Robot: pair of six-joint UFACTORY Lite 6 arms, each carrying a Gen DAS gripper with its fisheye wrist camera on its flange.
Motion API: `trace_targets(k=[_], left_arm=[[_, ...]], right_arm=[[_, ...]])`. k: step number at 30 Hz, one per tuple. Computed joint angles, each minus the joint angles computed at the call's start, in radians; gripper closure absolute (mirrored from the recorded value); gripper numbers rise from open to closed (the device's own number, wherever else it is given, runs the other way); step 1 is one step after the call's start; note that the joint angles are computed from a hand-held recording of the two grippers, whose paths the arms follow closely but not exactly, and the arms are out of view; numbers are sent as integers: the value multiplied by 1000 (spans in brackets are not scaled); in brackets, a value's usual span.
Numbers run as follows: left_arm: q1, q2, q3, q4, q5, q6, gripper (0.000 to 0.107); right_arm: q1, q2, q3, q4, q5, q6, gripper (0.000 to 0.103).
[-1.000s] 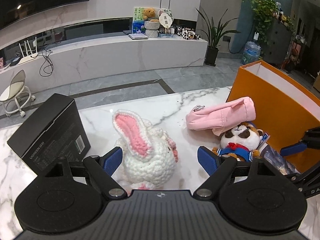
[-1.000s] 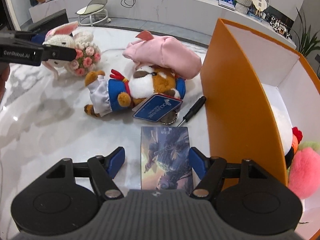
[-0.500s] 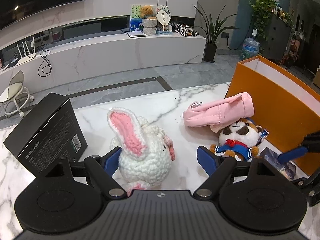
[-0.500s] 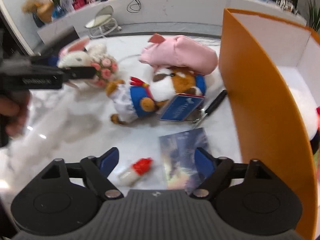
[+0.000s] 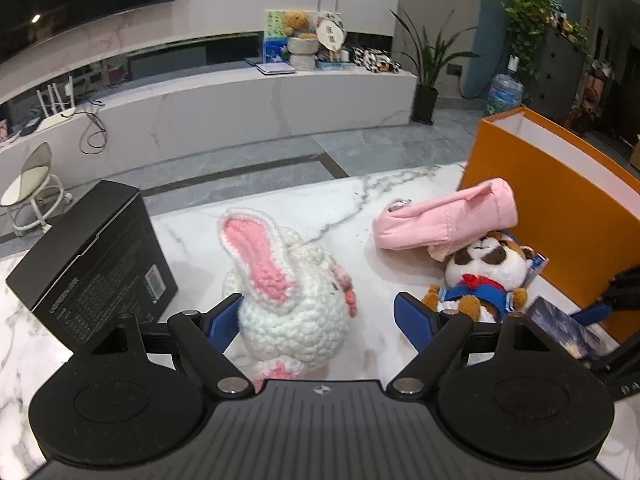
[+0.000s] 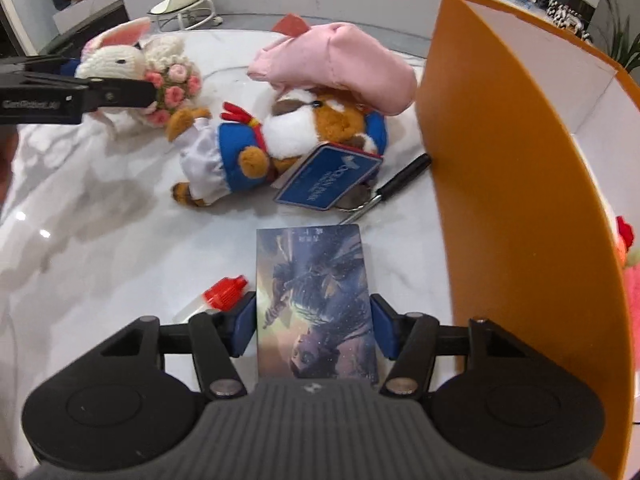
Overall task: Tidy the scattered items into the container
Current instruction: 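Move right tool to the photo card box while left tool approaches white bunny plush, then close right tool on the photo card box while left tool grasps the bunny plush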
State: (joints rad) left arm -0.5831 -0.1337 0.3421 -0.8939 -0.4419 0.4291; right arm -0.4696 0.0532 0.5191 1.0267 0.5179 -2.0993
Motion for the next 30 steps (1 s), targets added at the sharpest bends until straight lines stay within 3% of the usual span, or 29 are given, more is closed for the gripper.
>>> trace_targets(k=[2,6,13,22,24,30], left_arm=[[28,0,-11,74,10,-94,12],[72,15,-33,204,-5,-272,22],[127,37,-49,338,-23,-473,23],[72,2,-38,179,-33,-315,24],[68,4,-26,139,-14,-266,34],[82,-1,-13,141,41,-254,45]], right_arm=[[5,-20,-28,28,-14,-49,41],[2,-8,-29,48,-19,-85,41],[-4,-8,-31,50,-15,-101,40],[-1,-12,-37,53,-11,-106,36],[1,-11,-36,53,-12,-104,36],[0,-6,-36,90,-9,-138,35]])
